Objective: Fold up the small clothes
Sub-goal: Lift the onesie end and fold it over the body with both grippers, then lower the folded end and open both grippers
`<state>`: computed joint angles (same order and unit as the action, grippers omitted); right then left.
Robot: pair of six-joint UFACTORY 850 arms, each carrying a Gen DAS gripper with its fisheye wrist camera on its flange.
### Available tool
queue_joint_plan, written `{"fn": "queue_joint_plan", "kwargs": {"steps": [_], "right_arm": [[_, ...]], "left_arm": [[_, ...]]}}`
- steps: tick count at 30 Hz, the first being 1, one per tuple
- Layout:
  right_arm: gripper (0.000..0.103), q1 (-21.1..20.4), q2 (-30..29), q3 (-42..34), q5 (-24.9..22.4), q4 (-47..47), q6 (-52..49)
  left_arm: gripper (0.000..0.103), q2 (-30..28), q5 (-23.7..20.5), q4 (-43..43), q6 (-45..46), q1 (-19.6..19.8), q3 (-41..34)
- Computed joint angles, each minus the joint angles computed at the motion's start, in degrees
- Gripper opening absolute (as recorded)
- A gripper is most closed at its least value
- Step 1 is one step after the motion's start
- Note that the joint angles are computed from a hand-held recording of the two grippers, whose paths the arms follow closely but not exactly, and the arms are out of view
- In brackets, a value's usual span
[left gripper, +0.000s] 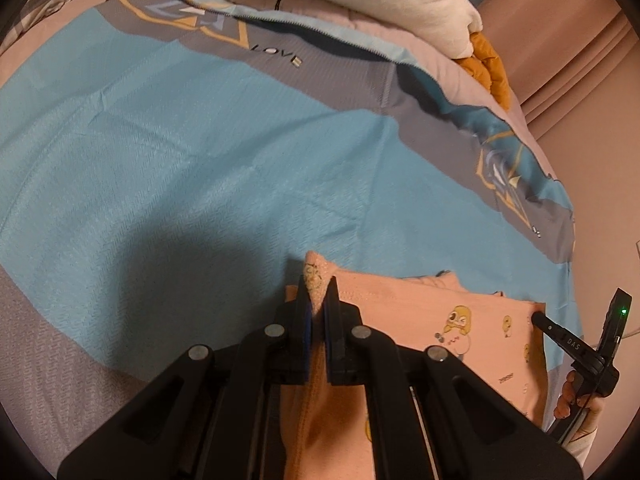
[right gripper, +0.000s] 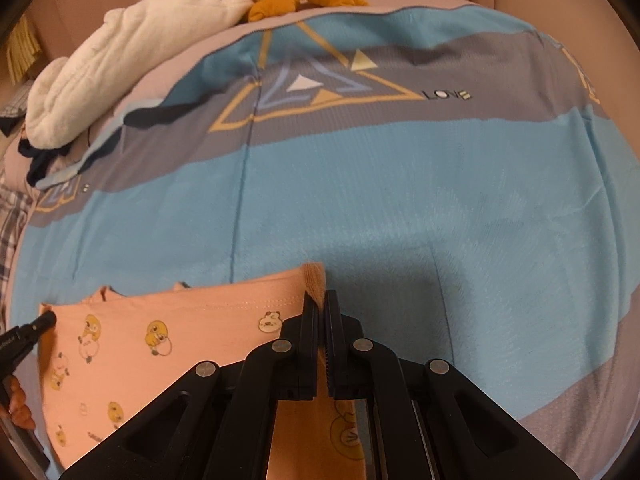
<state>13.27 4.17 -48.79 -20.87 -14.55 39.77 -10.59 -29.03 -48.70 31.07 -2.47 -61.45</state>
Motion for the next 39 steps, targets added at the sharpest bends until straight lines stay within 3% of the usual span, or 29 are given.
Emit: {"fn": "queue_joint_plan", "kwargs": {"steps": [14, 16, 19, 21, 23, 24, 31, 39], "right_arm": [[0.004, 0.5, -1.6, -1.1, -2.5, -2.7, 3.1], [0.004, 1.1, -1.3, -1.5, -4.4, -5.2, 4.6], [0.005, 1.8, 0.7, -1.1, -6.3, -8.1, 7.9], [0.018, 2.0, 3.3, 0.2, -6.2, -7.5, 8.0], [0.052, 2.3, 6.8, 2.2, -5.4, -8.3, 10.1], [0.059, 2.7, 9.1, 3.6, -4.7, -9.9, 12.6], [0.061, 3.4, 23.0, 13.5, -1.7, -3.6, 11.7], [0.061, 6.3, 31.5, 22.8, -2.6, 1.4, 16.7]], "left_arm": [[0.007, -1.0, -1.6, 5.6, -4.7, -0.5, -1.3], [0.012, -0.2, -2.4, 5.9, -4.9, -0.4, -1.2], [0.034, 2.6, -1.5, 5.1, -3.9, -0.3, 0.7], [0.057, 5.9, -1.0, 3.0, -1.9, 0.1, 3.0], [0.074, 8.5, -2.0, 0.8, 0.6, 0.7, 5.0], [0.079, 9.9, -2.7, 0.1, 1.6, 1.0, 6.1], [0.082, 17.2, -7.6, -3.1, 4.8, 3.0, 13.9], [0.08, 22.5, -8.7, -0.2, 2.3, 2.5, 20.9]]}}
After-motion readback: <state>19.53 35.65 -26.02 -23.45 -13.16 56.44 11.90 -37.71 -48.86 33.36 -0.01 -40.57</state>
